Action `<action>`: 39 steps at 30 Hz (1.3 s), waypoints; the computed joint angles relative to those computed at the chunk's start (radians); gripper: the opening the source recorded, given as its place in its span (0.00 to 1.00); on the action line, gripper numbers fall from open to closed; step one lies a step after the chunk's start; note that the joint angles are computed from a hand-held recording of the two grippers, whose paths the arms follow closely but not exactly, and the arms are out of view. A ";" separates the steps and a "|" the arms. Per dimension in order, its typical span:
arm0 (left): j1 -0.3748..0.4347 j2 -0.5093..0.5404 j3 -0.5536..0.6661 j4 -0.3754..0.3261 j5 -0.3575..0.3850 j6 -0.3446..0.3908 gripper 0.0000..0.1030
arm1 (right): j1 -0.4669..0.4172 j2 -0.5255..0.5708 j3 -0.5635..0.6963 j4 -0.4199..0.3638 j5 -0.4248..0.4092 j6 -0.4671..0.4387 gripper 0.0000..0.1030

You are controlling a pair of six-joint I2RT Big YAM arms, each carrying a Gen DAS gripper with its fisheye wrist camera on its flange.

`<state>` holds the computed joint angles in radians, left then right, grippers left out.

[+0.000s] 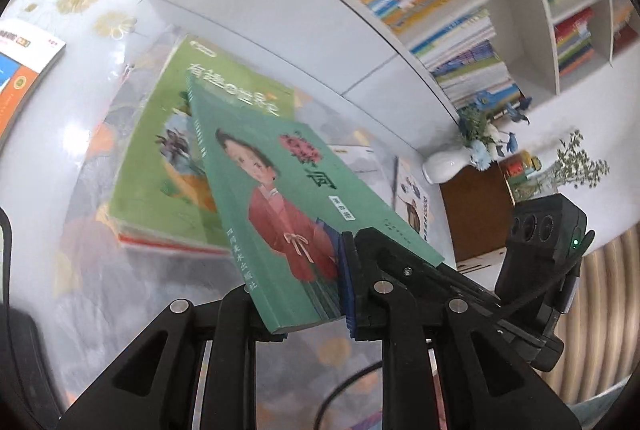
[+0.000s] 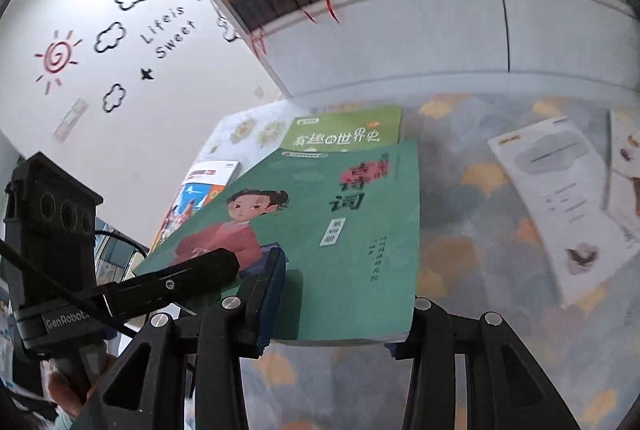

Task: Organize books

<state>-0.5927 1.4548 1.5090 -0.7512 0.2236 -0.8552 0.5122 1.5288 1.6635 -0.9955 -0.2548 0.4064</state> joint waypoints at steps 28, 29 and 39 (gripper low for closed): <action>-0.152 0.000 -0.070 -0.205 -0.139 -0.021 0.26 | -0.125 -0.180 -0.299 -0.136 0.192 -0.024 0.57; -0.174 0.029 -0.044 -0.214 -0.134 -0.021 0.26 | -0.162 -0.218 -0.346 -0.154 0.207 -0.037 0.57; -0.339 0.352 0.330 -0.348 -0.185 -0.120 0.26 | -0.427 -0.370 -0.520 -0.136 0.278 -0.213 0.59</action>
<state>-0.9316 1.8070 1.8394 -1.0990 0.0384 -0.9750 0.0856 1.1592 1.1434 -1.1312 0.0237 0.1932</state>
